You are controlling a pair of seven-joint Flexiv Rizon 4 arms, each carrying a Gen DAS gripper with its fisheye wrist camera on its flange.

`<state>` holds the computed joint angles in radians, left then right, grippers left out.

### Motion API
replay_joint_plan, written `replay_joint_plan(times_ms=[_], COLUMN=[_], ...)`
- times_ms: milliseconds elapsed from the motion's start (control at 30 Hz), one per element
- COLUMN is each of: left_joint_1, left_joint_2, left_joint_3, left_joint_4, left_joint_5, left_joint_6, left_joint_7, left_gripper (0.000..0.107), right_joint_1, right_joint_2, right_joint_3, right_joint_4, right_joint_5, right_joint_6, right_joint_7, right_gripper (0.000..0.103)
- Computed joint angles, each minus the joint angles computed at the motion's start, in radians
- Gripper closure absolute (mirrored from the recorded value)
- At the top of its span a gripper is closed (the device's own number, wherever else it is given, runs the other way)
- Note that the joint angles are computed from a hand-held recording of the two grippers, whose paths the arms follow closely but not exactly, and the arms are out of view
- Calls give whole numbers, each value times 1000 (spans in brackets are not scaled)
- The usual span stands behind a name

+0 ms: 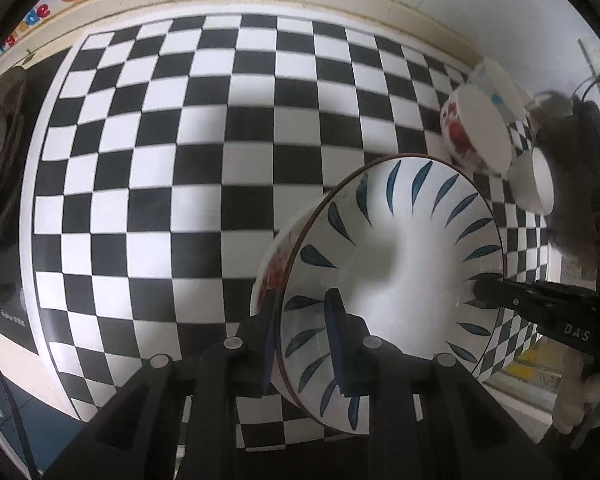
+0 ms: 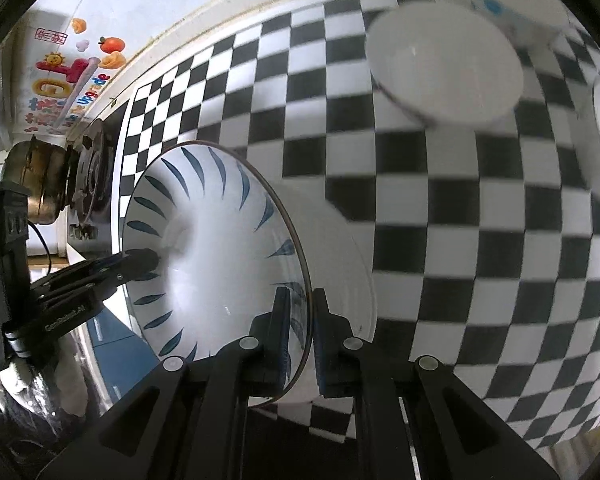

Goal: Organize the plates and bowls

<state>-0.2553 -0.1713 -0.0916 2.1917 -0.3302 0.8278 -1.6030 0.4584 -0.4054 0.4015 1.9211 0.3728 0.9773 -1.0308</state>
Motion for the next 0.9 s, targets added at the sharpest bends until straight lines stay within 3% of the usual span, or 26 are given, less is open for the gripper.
replay_joint_plan(times_ms=[300,667,900], left_joint_1=[-10,-33,-35], left_joint_2=[-33,-77,-80], left_joint_3=[-3,-8,-8], left_joint_4=[12,-15,-21], left_joint_5=[34,95,101], left_joint_6=[-2,-1,-14], left_joint_7=[-19,-63,-73], left_gripper=[86,85,85], right_joint_1=[9,36,11], right_joint_2=[-30,-80,-80], right_joint_3=[17,-7,8], right_joint_4=[41,24,22], right_joint_5=[15,-63,-65], right_joint_6=[29,26,32], right_joint_7=[3,43,48], right_gripper=[91,92,89])
